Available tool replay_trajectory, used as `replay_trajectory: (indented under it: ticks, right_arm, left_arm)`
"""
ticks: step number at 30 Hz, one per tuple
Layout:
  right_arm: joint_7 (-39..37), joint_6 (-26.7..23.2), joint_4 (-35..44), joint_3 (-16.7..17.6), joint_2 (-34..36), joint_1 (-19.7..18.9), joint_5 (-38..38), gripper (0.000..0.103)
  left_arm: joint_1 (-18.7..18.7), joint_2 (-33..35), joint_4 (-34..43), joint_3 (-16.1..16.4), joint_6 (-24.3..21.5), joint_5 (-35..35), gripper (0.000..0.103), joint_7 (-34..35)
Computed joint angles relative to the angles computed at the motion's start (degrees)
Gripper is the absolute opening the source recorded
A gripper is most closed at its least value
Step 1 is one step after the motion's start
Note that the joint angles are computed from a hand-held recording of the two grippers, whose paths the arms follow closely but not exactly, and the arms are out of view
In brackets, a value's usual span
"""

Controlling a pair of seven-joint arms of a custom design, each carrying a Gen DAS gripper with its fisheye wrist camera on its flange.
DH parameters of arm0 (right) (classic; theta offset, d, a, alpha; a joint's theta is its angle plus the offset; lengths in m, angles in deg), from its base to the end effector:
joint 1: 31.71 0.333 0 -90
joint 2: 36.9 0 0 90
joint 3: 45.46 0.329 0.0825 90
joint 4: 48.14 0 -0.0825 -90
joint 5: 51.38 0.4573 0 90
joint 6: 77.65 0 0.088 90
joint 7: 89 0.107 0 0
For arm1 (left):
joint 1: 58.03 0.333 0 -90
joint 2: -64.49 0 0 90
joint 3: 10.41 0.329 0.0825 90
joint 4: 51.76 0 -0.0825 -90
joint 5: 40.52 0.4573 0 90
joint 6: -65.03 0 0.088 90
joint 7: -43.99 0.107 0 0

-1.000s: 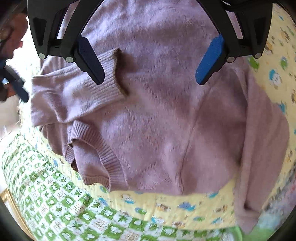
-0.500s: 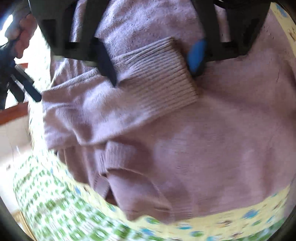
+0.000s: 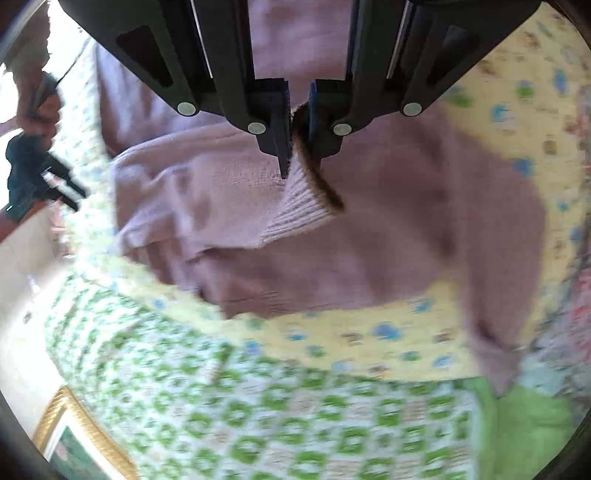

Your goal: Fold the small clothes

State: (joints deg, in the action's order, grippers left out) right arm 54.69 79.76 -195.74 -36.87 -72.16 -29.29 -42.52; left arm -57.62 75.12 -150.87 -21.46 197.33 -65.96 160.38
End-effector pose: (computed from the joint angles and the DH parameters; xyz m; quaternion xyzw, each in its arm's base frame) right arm 0.4623 0.0884 0.5353 -0.3238 0.8656 -0.0743 0.3747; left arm 0.7100 -0.1336 0.5037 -0.5305 0.8000 -0.2789 0.0281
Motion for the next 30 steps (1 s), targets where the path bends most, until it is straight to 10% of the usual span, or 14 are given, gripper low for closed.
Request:
replay_trajectory:
  ticks: [10, 12, 21, 30]
  right_arm:
    - [-12.60, -2.86, 8.00, -6.77, 14.28, 4.78, 3.60, 0.048]
    - [-17.57, -3.94, 9.15, -8.43, 15.43, 5.74, 6.28, 0.005]
    - [-23.93, -16.22, 13.61, -7.59, 15.49, -0.70, -3.32, 0.007]
    - [-14.55, -17.27, 11.16, -3.69, 12.06, -3.36, -9.23, 0.022]
  left_arm:
    - [-0.08, 1.28, -1.22, -0.54, -3.16, 2.00, 0.005, -2.27]
    - [-0.10, 0.56, -2.25, -0.72, -3.66, 1.07, 0.005, -1.75]
    - [-2.21, 2.41, -1.20, -2.07, -4.44, -3.39, 0.005, 2.50]
    - [-0.80, 6.16, 1.06, -1.40, -3.98, 2.15, 0.010, -2.08]
